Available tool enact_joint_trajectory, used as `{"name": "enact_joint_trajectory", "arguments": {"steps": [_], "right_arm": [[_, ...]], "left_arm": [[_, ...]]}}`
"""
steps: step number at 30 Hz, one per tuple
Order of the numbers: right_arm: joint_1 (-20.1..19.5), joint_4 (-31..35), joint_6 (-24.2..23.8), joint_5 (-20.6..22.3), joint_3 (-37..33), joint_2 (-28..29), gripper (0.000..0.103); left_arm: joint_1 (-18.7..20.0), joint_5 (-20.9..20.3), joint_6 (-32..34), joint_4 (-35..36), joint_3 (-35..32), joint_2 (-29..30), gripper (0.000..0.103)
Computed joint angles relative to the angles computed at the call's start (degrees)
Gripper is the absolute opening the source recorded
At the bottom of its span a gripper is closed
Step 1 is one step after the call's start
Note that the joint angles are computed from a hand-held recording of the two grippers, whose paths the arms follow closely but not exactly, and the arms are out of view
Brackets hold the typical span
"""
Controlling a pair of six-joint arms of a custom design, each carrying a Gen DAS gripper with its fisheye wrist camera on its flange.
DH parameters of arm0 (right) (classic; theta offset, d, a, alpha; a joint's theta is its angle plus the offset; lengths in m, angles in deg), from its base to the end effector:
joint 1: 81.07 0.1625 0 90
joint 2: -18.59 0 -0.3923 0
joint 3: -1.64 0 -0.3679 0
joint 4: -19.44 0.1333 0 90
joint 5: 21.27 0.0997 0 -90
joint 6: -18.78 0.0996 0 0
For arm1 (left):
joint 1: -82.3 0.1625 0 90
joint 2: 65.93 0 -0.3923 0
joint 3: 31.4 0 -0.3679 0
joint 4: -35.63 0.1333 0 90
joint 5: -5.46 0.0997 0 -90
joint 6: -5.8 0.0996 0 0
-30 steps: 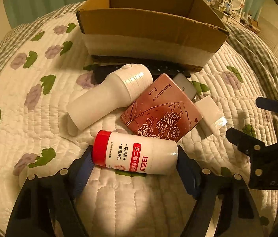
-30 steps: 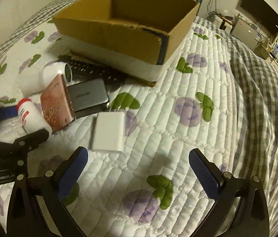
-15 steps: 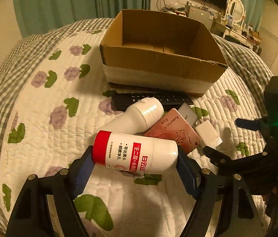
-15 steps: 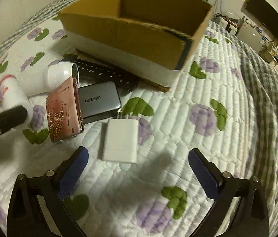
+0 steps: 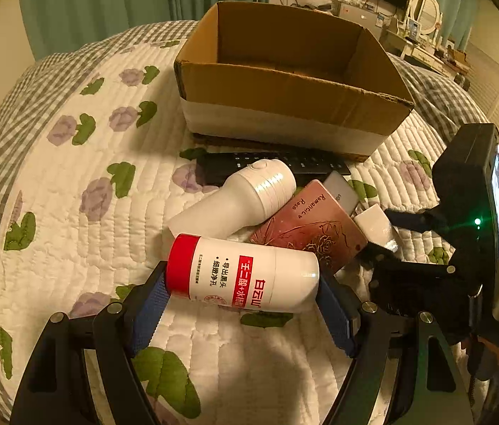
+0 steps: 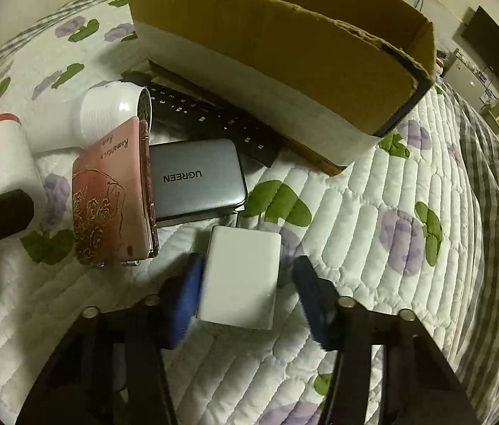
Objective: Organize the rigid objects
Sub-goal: 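Grasp the white charger with the right tool, then lower the bottle and charger into the box and open both tools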
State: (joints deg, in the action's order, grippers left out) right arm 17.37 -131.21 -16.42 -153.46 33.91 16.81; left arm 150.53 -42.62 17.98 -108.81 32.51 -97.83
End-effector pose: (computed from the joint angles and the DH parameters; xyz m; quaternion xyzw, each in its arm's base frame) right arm 0.1879 -0.8137 -0.0257 0.2479 -0.8711 0.1557 0.3943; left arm -0.0983 -0.7850 0.1443 0.2009 0.8964 -0.2103 0.3345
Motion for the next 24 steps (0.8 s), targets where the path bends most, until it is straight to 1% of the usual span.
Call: {"name": "enact_joint_trajectory", "arguments": {"steps": [1,4,8,10,16,20,22,24], "right_arm": [[0.01,0.62,0.06,0.39,0.02,-0.07,0.042],[0.25,-0.03,-2.1,-0.26,-0.3,0.36,0.041],[0.81,0.52,-0.37,-0.27,1.76,-0.91,0.041],[1.37,-1.18,-0.93,-0.78,5.11,-3.08,0.041],[4.25,-5.06,-2.34,-2.15,8.56,-6.36,0.041],[6.05,-6.39,-3.19,-2.37,7.79,-7.37,0.041],[7.09,-7.13,-3.17,-2.63,7.55,-8.08,0.041],[7.86,-7.29,-2.96,-2.96,5.57,-7.91,0.041]], "left_arm": [[-0.03,0.07,0.05,0.04,0.01,-0.04,0.079],[-0.18,0.34,0.16,0.06,0.24,-0.32,0.079],[-0.53,0.29,-0.36,0.94,0.55,-1.05,0.079],[-0.81,-0.16,-0.05,0.83,0.79,-1.57,0.079],[-1.87,-2.97,0.61,-1.24,2.02,-4.05,0.079],[-2.59,-4.47,3.33,-3.03,1.42,-4.87,0.079],[-2.86,-5.13,4.43,-3.46,0.1,-4.69,0.079],[-3.21,-4.94,5.91,-4.67,-1.84,-3.8,0.079]]}}
